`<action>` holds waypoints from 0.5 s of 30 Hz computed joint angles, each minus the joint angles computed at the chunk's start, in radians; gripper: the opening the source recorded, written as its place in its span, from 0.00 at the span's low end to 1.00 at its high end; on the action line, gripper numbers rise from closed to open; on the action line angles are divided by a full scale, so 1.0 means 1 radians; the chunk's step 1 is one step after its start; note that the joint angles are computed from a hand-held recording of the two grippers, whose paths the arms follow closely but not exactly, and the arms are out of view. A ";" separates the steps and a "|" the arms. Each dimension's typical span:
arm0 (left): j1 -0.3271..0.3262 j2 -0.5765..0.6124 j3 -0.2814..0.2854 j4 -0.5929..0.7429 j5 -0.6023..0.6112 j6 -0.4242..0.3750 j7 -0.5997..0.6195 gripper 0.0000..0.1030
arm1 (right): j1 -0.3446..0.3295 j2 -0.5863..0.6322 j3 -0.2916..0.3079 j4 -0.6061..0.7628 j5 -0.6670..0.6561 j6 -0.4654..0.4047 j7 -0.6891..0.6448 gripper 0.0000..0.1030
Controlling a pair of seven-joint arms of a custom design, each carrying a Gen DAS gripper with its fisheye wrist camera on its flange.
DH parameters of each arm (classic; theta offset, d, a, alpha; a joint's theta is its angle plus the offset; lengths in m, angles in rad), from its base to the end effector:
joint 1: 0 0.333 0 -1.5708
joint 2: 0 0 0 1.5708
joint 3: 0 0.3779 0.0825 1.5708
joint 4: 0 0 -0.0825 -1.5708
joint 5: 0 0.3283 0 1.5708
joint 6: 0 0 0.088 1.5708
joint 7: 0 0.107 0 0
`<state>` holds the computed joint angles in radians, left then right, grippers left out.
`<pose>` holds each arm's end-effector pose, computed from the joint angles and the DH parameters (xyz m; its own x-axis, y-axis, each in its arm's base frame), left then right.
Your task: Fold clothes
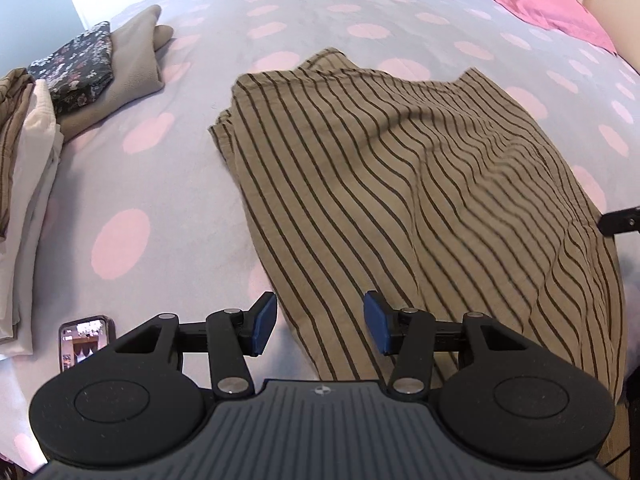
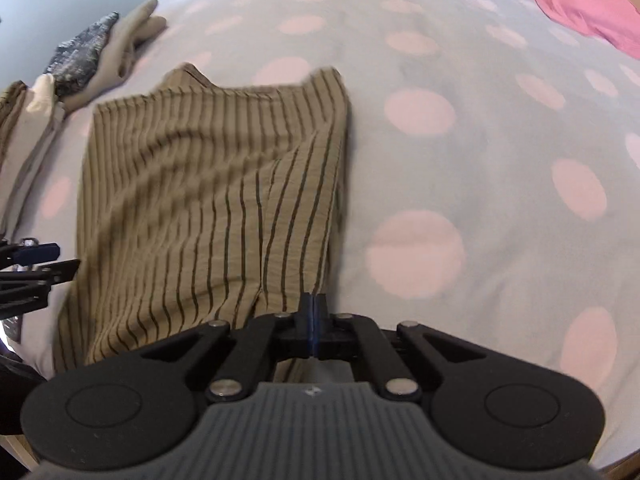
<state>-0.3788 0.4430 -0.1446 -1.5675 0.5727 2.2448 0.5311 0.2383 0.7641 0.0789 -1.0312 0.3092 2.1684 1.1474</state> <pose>0.6065 -0.3095 0.4959 0.2457 -0.9662 -0.0786 -0.8676 -0.1830 -0.4623 0.7459 0.2302 0.4920 0.5756 -0.7973 -0.1819 -0.7715 -0.4556 -0.4440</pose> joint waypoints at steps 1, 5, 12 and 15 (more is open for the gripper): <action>0.000 0.003 -0.003 0.000 -0.003 -0.001 0.007 0.45 | 0.000 0.001 -0.001 -0.007 -0.001 0.009 -0.007 0.00; -0.008 0.029 -0.006 0.026 -0.015 -0.063 0.051 0.43 | 0.015 0.009 -0.007 -0.032 -0.023 0.051 -0.039 0.00; -0.023 -0.014 -0.003 -0.039 0.035 -0.026 0.036 0.43 | -0.003 -0.061 0.019 -0.162 -0.003 0.160 -0.150 0.07; -0.037 -0.042 -0.013 -0.083 0.102 0.043 0.054 0.43 | -0.038 -0.115 0.060 -0.252 0.048 0.200 -0.278 0.13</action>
